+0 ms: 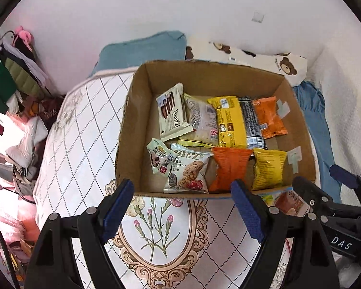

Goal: Organize snacks
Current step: 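Grasp the colourful candy bag with the left tool while the right tool grasps the brown pastry packet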

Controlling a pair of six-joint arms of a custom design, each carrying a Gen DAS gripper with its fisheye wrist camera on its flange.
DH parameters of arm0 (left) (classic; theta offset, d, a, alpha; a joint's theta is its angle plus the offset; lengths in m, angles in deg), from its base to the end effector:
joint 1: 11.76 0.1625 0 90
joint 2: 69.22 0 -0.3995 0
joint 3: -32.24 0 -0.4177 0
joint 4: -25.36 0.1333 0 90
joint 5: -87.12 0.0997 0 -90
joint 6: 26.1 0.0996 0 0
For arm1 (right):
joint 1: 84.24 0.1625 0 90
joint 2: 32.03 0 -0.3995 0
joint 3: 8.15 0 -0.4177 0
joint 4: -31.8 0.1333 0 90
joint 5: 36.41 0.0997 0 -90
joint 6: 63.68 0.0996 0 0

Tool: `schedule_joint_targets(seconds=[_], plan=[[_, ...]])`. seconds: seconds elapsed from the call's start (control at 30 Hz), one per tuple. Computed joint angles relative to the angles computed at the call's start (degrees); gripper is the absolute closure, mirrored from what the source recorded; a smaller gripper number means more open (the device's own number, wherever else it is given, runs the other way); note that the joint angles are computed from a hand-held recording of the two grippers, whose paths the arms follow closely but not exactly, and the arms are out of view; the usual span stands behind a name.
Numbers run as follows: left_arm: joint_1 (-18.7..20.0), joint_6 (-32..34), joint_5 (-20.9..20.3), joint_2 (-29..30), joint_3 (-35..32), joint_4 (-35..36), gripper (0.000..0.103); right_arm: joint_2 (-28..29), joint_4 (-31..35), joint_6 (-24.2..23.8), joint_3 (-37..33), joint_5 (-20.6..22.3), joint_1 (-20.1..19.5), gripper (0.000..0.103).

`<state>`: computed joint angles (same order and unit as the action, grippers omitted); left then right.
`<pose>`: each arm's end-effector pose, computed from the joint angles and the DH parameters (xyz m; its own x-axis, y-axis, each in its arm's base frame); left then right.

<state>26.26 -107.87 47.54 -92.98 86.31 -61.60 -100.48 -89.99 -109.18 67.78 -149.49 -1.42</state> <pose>-0.4809 -0.6426 0.0048 -0.6597 -0.4000 -0.6363 0.0362 0.8287 -0.5585 0.0073 -0.6958 0.4372 -0.7069 -0.4521 0.5440 -0.5568 0.8300 -0.0337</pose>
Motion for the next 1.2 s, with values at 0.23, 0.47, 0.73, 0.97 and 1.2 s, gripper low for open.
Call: schedule_joint_targets(seconds=[0.23, 0.47, 0.73, 0.97, 1.2], plan=[[-2.93, -1.54, 1.36, -0.25, 0.84, 0.59, 0.02, -5.27, -2.77, -2.37, 3.59, 3.16, -0.14, 0.003], [-5.4, -3.34, 3.81, -1.22, 1.71, 1.07, 0.02, -10.12, -1.91, -2.82, 5.38, 6.92, -0.51, 0.003], [-6.84, -4.42, 4.0, -1.46, 1.88, 0.68, 0.02, -12.82, 4.61, -1.32, 3.42, 12.44, -2.45, 0.003], [-4.16, 6.09, -2.94, 3.43, 0.08, -9.15, 0.02, -11.57, 9.04, 1.22, -0.23, 12.23, -8.03, 0.04], [1.59, 15.04, -14.36, 18.0, -16.36, -13.18, 0.02, -6.04, 8.1, 2.01, -4.75, 6.92, -13.17, 0.04]])
